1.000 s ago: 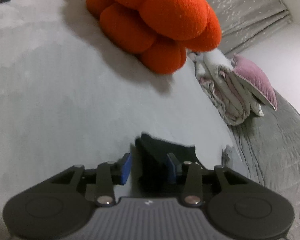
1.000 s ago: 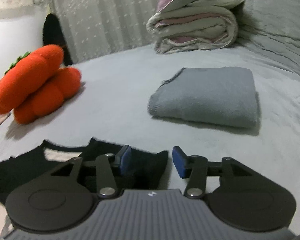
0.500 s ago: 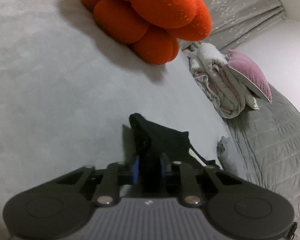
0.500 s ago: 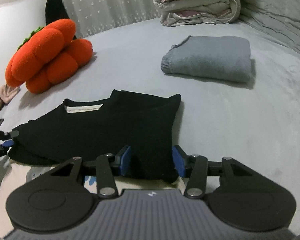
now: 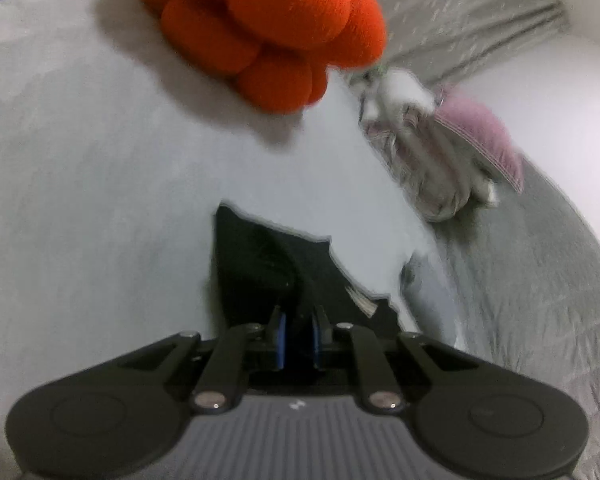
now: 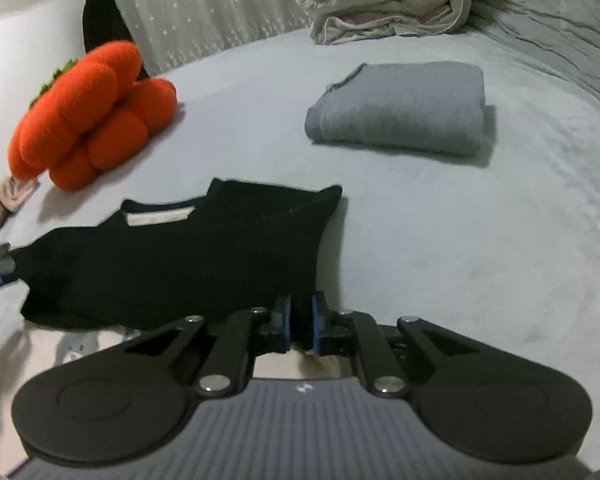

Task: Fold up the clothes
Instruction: 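Grasp the sweatshirt hem with the left gripper while the right gripper grasps the hem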

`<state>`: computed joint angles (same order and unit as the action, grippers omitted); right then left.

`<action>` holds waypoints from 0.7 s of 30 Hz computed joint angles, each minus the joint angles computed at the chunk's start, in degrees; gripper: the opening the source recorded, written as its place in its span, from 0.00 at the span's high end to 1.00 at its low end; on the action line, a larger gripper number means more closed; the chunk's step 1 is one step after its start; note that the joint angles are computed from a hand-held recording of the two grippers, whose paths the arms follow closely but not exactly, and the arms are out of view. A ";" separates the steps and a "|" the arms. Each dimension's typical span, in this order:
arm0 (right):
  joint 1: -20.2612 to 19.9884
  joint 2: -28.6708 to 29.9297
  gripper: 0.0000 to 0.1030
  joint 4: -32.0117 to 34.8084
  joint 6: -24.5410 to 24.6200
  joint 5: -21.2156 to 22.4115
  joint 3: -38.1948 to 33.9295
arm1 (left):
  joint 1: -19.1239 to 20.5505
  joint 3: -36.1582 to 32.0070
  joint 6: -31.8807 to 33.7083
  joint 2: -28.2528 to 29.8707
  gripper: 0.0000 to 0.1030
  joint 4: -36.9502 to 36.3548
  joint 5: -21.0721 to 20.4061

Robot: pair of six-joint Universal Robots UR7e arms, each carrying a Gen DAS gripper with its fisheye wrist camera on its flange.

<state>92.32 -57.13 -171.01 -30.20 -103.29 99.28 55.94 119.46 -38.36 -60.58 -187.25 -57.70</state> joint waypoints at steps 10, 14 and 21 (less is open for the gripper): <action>0.22 0.67 0.74 0.15 -1.35 -3.07 -0.05 | 0.44 2.63 -0.51 -1.06 0.65 -3.22 4.78; 0.46 -0.02 0.64 -2.26 -2.80 -1.20 0.99 | 2.47 1.04 0.83 0.78 0.62 -6.75 1.65; 0.72 1.24 0.60 -2.89 -3.81 0.05 0.38 | 2.96 -2.05 10.17 6.51 0.92 -16.47 -0.21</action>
<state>93.04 -55.89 -173.90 -34.01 -103.24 99.65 58.90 117.40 -28.19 -54.07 -203.72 -57.90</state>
